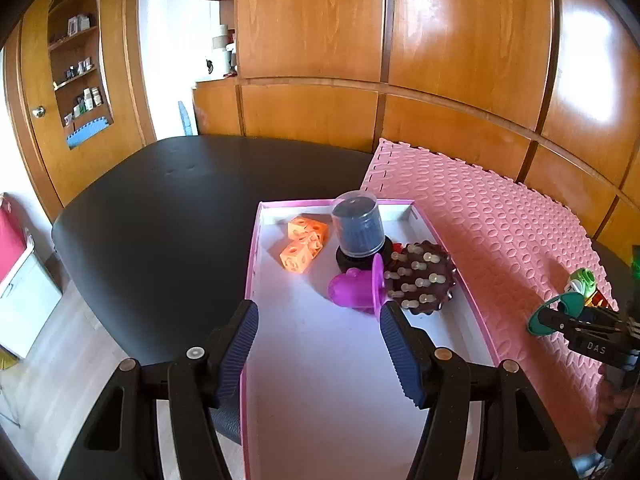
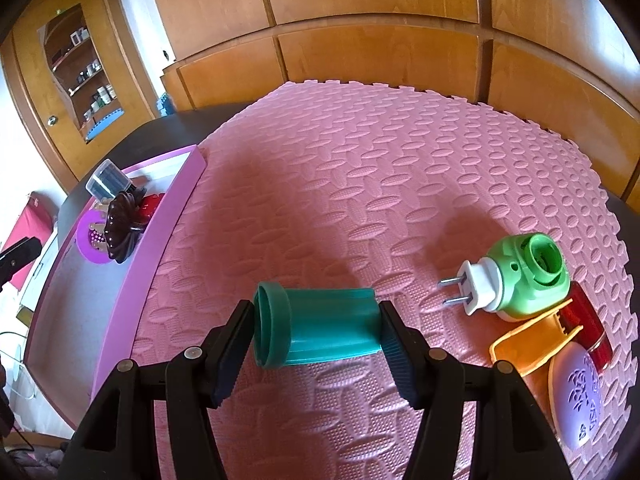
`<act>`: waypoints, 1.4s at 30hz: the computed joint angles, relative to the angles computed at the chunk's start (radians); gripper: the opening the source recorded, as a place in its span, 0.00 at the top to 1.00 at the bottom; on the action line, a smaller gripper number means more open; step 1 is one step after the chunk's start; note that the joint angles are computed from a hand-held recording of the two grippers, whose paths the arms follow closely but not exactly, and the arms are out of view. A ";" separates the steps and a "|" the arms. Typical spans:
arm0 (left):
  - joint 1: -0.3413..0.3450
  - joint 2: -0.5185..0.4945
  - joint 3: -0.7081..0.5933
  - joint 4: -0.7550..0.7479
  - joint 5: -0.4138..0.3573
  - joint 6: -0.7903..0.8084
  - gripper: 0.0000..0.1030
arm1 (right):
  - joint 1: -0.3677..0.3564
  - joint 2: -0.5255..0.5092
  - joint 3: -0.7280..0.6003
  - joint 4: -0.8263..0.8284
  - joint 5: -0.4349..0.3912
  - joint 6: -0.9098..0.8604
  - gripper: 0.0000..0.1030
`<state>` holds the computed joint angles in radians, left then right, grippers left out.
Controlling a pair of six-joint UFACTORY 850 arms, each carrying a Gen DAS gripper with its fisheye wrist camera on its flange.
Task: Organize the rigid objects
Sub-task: 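Carry the teal cylinder into the white box and open the right tool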
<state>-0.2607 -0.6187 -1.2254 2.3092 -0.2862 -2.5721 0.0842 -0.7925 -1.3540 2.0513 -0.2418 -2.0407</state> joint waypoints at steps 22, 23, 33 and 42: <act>0.051 0.023 0.065 0.201 -0.011 -0.246 0.38 | 0.057 0.062 0.025 0.105 0.021 -0.085 0.39; 0.053 0.024 0.067 0.205 -0.013 -0.252 0.38 | 0.061 0.069 0.027 0.092 0.007 -0.079 0.39; 0.066 0.037 0.089 0.197 -0.031 -0.260 0.38 | 0.131 0.072 -0.010 -0.209 -0.119 0.126 0.39; 0.085 0.037 0.101 0.169 -0.031 -0.250 0.38 | 0.190 0.015 -0.096 -0.398 -0.163 0.282 0.39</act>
